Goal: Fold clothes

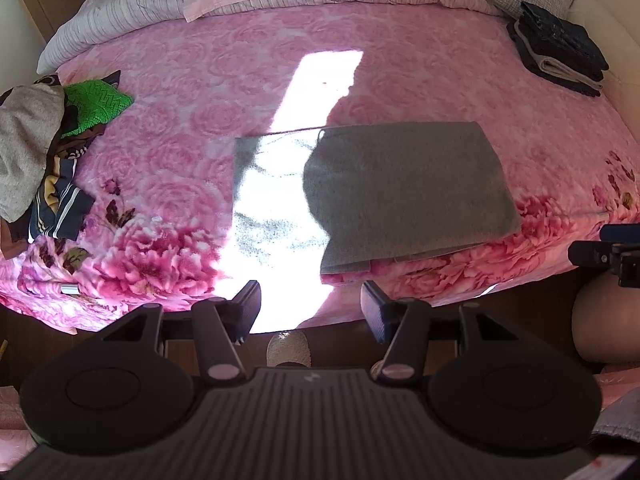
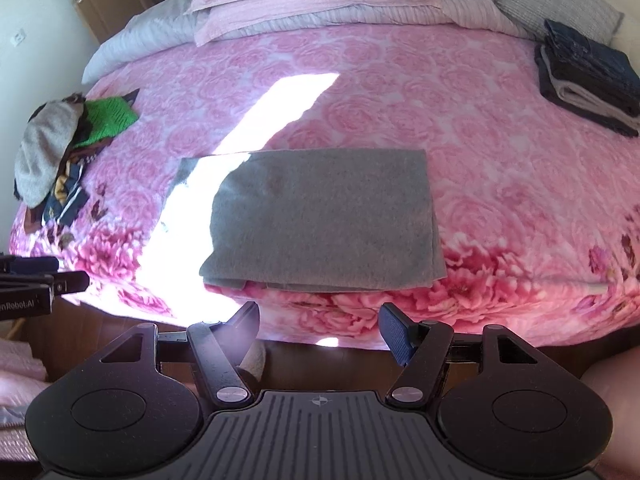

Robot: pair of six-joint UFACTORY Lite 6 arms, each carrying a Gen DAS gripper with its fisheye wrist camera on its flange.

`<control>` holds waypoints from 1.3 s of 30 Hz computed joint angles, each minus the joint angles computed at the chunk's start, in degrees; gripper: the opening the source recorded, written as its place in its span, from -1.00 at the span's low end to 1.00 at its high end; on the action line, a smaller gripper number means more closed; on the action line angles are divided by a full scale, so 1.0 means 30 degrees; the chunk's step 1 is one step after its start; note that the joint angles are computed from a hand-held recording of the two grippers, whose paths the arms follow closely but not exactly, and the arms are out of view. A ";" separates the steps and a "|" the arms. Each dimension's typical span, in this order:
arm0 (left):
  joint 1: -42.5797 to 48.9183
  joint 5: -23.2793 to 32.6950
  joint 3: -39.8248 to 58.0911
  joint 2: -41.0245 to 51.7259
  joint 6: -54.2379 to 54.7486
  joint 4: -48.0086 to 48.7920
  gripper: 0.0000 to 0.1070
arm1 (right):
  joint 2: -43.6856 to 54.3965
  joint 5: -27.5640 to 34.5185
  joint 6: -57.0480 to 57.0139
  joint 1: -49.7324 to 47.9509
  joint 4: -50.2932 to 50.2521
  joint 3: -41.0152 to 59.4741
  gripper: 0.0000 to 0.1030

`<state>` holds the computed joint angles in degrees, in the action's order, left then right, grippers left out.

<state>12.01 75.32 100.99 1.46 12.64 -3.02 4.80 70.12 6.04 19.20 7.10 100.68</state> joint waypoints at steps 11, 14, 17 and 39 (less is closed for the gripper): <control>0.1703 -0.1029 0.1353 0.3194 0.3124 -0.2049 -0.10 | 0.0356 -0.3413 0.1200 -0.1064 0.0438 -0.2455 0.23; 0.1810 -0.2771 0.0257 0.3742 0.4079 -0.2600 -0.18 | 0.0740 -0.5221 0.0378 -0.2274 0.1011 -0.3770 0.22; 0.1772 -0.4624 -0.0733 0.4671 0.4721 -0.3042 -0.23 | 0.1639 -0.7413 -0.1244 -0.3634 0.1831 -0.4792 0.23; -0.1335 -1.1125 0.4215 1.5733 0.6718 -0.6709 -0.47 | 1.1886 -1.2520 -1.1099 -0.7726 0.9267 -0.1403 0.22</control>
